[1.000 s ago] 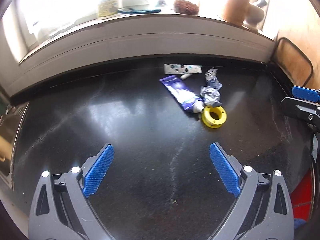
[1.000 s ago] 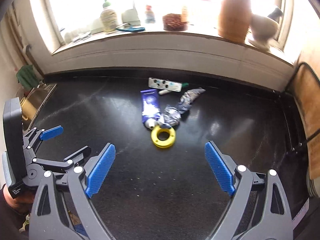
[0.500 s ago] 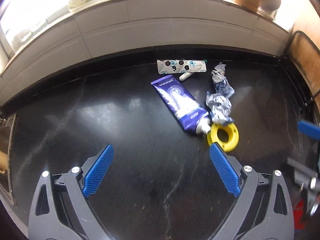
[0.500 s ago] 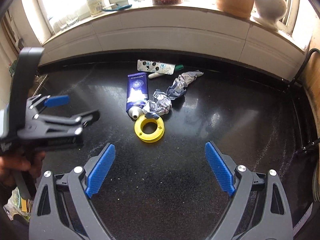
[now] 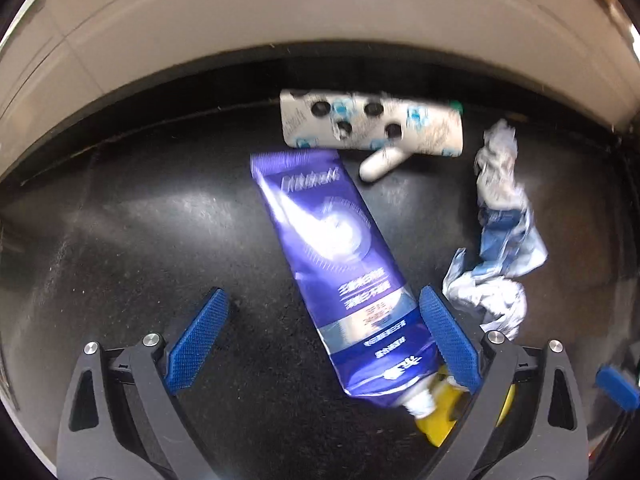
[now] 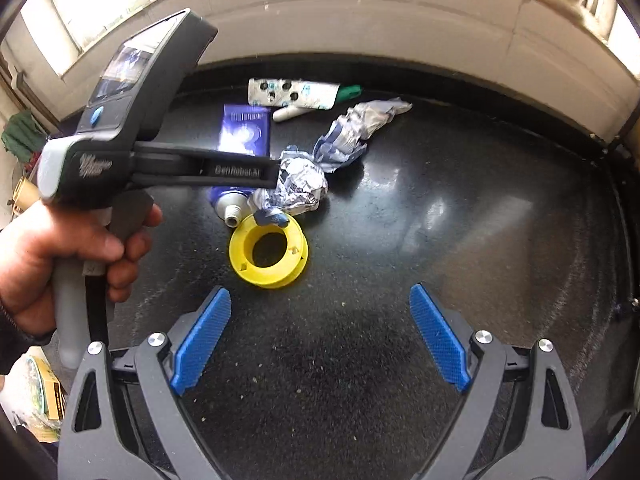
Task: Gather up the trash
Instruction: 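Grasp the blue toothpaste tube with the left tool while the right tool grasps the yellow tape roll, then carry the toothpaste tube and tape roll in both tools over the bin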
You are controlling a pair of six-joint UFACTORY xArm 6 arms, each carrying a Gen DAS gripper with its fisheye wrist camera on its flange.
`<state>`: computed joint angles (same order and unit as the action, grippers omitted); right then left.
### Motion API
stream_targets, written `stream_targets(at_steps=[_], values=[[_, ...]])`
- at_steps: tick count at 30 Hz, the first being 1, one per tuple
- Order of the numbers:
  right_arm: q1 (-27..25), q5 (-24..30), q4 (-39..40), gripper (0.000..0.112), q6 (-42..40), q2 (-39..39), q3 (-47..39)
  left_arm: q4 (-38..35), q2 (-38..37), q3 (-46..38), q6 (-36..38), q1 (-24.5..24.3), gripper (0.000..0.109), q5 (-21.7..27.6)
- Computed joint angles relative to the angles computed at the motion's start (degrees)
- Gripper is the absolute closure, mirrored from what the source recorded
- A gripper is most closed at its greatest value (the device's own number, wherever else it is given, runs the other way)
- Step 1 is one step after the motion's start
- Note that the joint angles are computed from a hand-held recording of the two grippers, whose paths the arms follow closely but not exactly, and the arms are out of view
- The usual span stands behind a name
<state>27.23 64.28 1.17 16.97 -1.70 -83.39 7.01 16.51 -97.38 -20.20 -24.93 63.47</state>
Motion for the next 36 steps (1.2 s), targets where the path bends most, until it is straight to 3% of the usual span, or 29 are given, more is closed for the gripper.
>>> stream_targets(at_steps=[5, 8, 14, 16, 17, 18, 19, 30, 36], values=[[0.8, -1.7, 1.6, 0.024, -3.0, 3.4, -0.6, -0.6, -6.8, 9.6, 6.5, 1.1, 0.015, -3.8], [2.0, -2.6, 1.4, 0.024, -5.2, 5.3, -0.9, -3.3, -9.3, 12.5, 10.7, 2.4, 0.015, -3.9], [3.8, -4.7, -2.7, 0.025, -7.8, 7.3, -1.0, -3.2, -10.3, 14.7, 12.0, 1.8, 0.015, -7.5], [3.7, -5.8, -2.0, 0.033, -9.3, 7.7, -1.1, -3.0, -10.3, 14.8, 12.4, 1.3, 0.024, -8.4], [3.7, -6.5, -1.5, 0.050, -10.9, 7.6, -1.0, -2.9, -10.5, 14.9, 12.7, 1.1, 0.029, -8.7], [3.6, -6.5, -0.9, 0.057, -11.8, 7.6, -1.3, -2.8, -10.8, 15.2, 12.9, 0.9, 0.046, -9.3], [3.6, -5.7, -0.8, 0.057, -12.0, 7.9, -1.9, -2.6, -11.3, 15.5, 12.8, 0.9, 0.054, -9.6], [2.8, -3.3, 1.7, 0.058, -10.8, 2.8, -1.0, -4.6, -16.9, 17.5, 13.1, 2.5, 0.056, -7.6], [3.1, -3.2, 0.6, 0.058, -7.5, -1.8, 0.2, -2.9, -27.8, 25.4, 10.6, 2.3, 0.056, -7.9]])
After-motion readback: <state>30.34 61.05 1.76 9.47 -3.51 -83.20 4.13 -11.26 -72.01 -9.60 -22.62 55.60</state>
